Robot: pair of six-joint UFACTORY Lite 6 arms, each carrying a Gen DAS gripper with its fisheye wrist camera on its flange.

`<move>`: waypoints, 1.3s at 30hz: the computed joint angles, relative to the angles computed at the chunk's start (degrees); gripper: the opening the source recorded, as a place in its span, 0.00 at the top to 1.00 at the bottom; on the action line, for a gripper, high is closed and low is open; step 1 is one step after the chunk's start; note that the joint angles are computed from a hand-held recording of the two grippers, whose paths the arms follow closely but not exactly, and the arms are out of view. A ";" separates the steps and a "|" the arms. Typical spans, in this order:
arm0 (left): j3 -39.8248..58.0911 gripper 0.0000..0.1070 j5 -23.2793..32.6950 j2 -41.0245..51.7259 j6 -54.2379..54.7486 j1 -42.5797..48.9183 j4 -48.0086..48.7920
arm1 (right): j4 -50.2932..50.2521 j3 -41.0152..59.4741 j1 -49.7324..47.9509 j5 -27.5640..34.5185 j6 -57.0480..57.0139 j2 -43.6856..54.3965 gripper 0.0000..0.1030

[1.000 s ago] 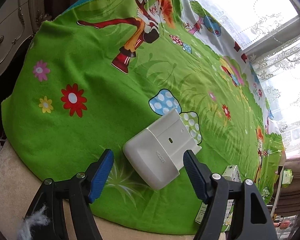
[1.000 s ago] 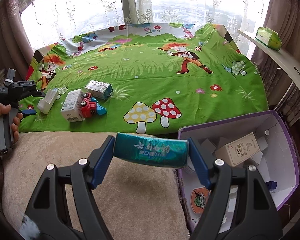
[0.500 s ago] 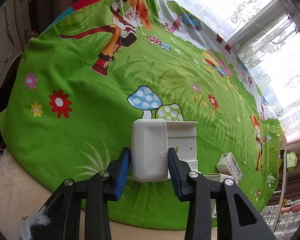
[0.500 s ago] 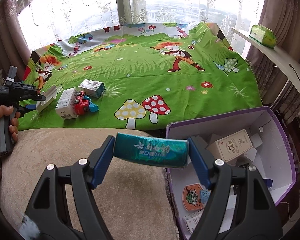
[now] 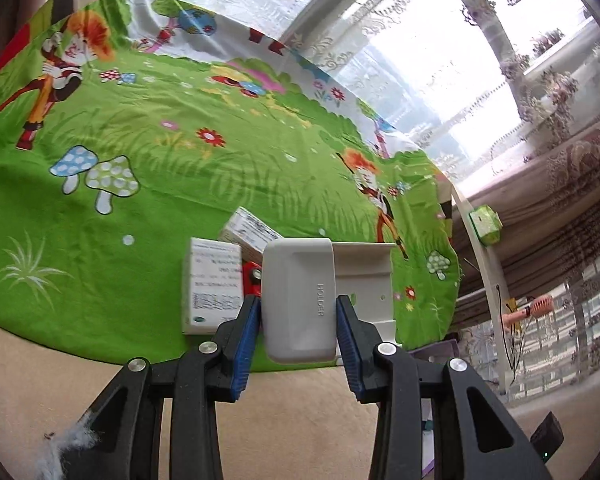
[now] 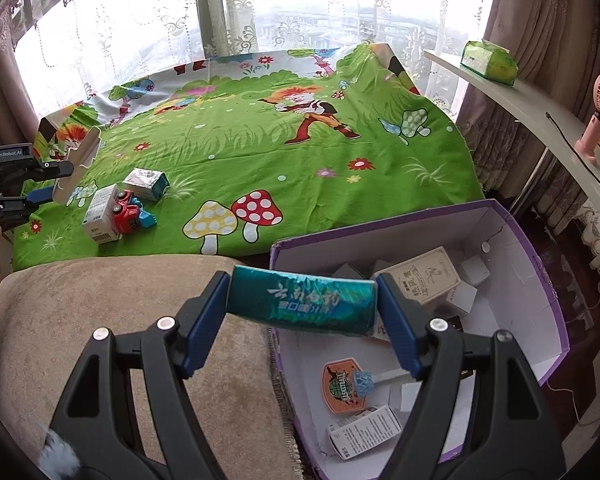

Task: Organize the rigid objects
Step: 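Carry the HOLDER case and teal tissue pack over the purple box, then open both tools to drop the case and tissue pack inside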

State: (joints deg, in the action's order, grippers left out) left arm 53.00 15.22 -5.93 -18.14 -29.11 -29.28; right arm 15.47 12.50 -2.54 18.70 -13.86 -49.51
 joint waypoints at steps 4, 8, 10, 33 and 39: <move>5.79 0.64 -0.59 6.27 3.60 -9.29 -2.87 | 13.94 -0.88 -12.00 3.66 -19.64 -1.24 0.26; 12.13 0.64 0.20 12.99 4.77 -16.14 -2.28 | 25.17 -0.67 -25.09 7.99 -37.11 -0.36 0.26; 15.25 0.64 0.94 15.71 1.79 -19.04 2.04 | 28.73 -0.27 -30.49 9.69 -43.30 0.55 0.26; 22.29 0.46 4.03 22.45 19.65 -24.54 -11.69 | 35.86 1.77 -41.50 12.86 -53.80 4.44 0.21; 17.52 0.46 1.16 18.19 16.44 -22.92 -9.46 | 34.88 1.18 -38.05 12.46 -50.55 3.25 0.19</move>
State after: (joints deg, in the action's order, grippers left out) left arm 70.52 16.39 12.26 -1.70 -52.03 -38.74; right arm 50.35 13.69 -40.59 31.16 -64.41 -46.25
